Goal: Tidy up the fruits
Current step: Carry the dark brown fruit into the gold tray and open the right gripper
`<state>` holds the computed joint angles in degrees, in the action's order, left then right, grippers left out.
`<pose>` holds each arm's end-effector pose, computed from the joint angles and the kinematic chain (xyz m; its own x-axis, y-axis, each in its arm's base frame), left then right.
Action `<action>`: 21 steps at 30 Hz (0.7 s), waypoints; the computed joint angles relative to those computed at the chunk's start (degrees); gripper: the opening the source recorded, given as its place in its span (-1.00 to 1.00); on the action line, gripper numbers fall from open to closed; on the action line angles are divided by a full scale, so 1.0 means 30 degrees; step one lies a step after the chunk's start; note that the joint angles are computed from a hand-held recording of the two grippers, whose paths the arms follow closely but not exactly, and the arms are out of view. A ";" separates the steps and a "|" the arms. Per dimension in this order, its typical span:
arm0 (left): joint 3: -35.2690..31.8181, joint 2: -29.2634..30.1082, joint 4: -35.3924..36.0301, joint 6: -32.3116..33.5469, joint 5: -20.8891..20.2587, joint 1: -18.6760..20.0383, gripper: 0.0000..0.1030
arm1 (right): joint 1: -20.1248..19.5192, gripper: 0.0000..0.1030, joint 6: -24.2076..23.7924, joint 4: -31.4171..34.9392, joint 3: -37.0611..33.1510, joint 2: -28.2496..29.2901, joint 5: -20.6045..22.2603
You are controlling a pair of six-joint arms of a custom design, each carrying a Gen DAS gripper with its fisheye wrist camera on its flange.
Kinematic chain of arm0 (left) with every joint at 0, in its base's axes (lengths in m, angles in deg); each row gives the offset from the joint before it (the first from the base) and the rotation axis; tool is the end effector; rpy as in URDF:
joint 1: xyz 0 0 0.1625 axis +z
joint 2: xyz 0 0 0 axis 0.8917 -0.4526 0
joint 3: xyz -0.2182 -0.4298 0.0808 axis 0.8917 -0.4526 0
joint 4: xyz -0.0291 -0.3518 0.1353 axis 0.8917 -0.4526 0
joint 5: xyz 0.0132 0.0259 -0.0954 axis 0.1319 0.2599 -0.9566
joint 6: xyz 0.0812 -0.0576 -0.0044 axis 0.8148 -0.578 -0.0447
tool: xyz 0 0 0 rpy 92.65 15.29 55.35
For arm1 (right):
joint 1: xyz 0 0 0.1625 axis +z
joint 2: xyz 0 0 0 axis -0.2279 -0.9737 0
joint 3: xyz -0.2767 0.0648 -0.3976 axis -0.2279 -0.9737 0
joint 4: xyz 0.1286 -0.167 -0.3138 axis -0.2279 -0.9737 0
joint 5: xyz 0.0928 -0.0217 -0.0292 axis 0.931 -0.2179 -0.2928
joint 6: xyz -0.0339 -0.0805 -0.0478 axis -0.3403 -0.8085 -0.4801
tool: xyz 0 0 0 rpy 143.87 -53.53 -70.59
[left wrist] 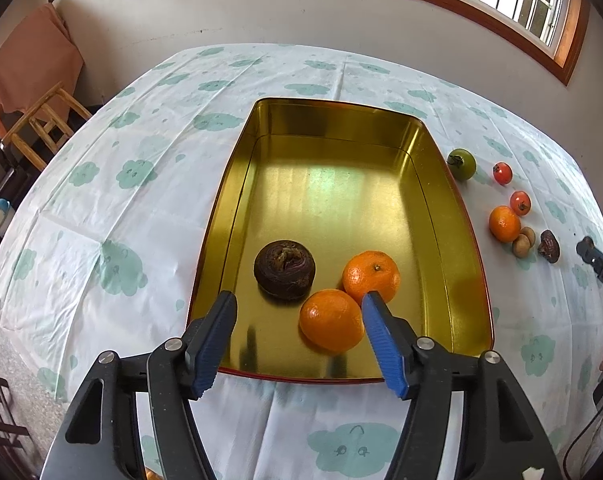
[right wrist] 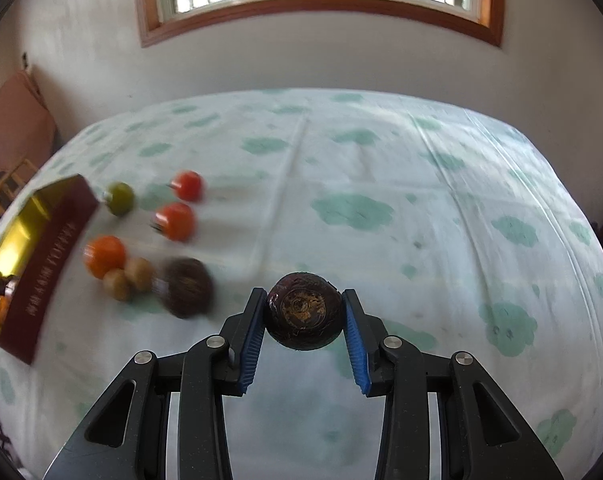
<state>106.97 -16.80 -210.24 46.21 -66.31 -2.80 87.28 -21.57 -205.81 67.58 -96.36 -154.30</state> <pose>-0.1790 -0.6907 -0.0073 -0.6509 0.5093 -0.5630 0.6618 0.7440 -0.0922 -0.0574 -0.4840 0.2039 -0.6234 0.5353 0.5700 -0.2031 0.5931 -0.7791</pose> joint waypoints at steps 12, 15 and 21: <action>0.0488 -0.0621 -0.0813 0.0156 0.0215 0.0102 0.30 | 0.3800 -0.25 -0.0852 0.4426 -0.2580 0.1441 0.2124; 0.0618 -0.0812 -0.0913 0.0062 0.0217 0.0229 0.33 | 0.4395 -0.25 -0.1062 0.5593 -0.3294 0.2065 0.2500; 0.0745 -0.1046 -0.1110 0.0152 0.0557 0.0434 0.42 | 0.5321 -0.25 -0.1664 0.7821 -0.4853 0.3256 0.2313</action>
<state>109.20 -19.94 -213.57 46.66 -64.64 -1.50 103.24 -26.56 -182.35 53.02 -86.59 -147.36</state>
